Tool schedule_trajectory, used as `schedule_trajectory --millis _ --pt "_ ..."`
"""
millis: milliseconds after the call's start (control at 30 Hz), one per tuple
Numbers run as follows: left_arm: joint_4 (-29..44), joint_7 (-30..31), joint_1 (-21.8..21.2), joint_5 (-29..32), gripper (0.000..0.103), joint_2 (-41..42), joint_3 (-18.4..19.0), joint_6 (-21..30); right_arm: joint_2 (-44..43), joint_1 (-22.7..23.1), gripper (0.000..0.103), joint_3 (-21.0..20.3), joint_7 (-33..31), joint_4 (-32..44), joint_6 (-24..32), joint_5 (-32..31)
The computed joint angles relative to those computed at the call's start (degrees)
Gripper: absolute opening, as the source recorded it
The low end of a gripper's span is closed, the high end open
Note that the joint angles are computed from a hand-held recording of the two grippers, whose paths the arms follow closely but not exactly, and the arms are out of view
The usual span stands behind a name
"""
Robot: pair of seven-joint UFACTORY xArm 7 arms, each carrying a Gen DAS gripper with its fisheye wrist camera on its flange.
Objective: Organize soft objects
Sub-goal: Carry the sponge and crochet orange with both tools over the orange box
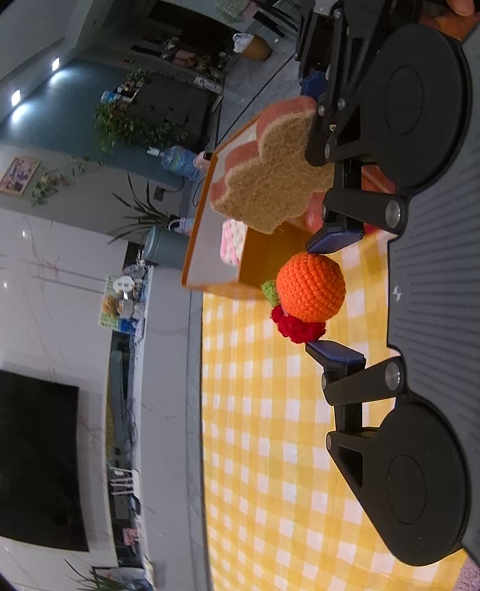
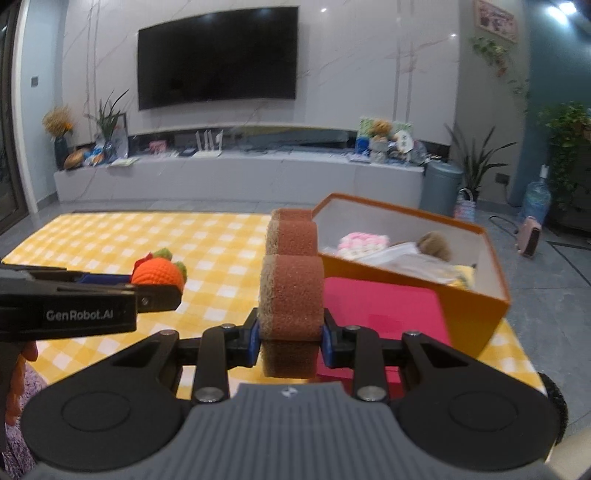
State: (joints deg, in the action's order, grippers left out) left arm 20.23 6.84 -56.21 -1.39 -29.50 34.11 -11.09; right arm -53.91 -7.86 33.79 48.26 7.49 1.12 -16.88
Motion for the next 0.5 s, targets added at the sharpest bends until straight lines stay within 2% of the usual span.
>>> schedule_trajectory --millis 167,300,467,500 --pt "0.4 -0.9 -1.1 0.4 0.059 -0.1 -1.8 -0.9 -8.2 4.5 0.031 -3.6 0.1 -3.2 5.0 0.2" --pt "1.7 -2.8 -2.5 2.1 0.059 2.3 -2.9 -2.6 -12.7 6.0 0.031 -6.3 -1.4 -4.6 7.8 -0.9" --pt "5.1 -6.6 -7.2 5.7 0.059 6.6 -0.6 -4.8 -15.0 4.3 0.030 -9.5 -4.8 -5.5 8.2 -2.2" --pt "6.3 -7.4 -9.1 6.8 0.059 7.7 0.9 -5.2 -15.3 3.7 0.031 -10.4 -5.9 -5.7 8.2 -2.4"
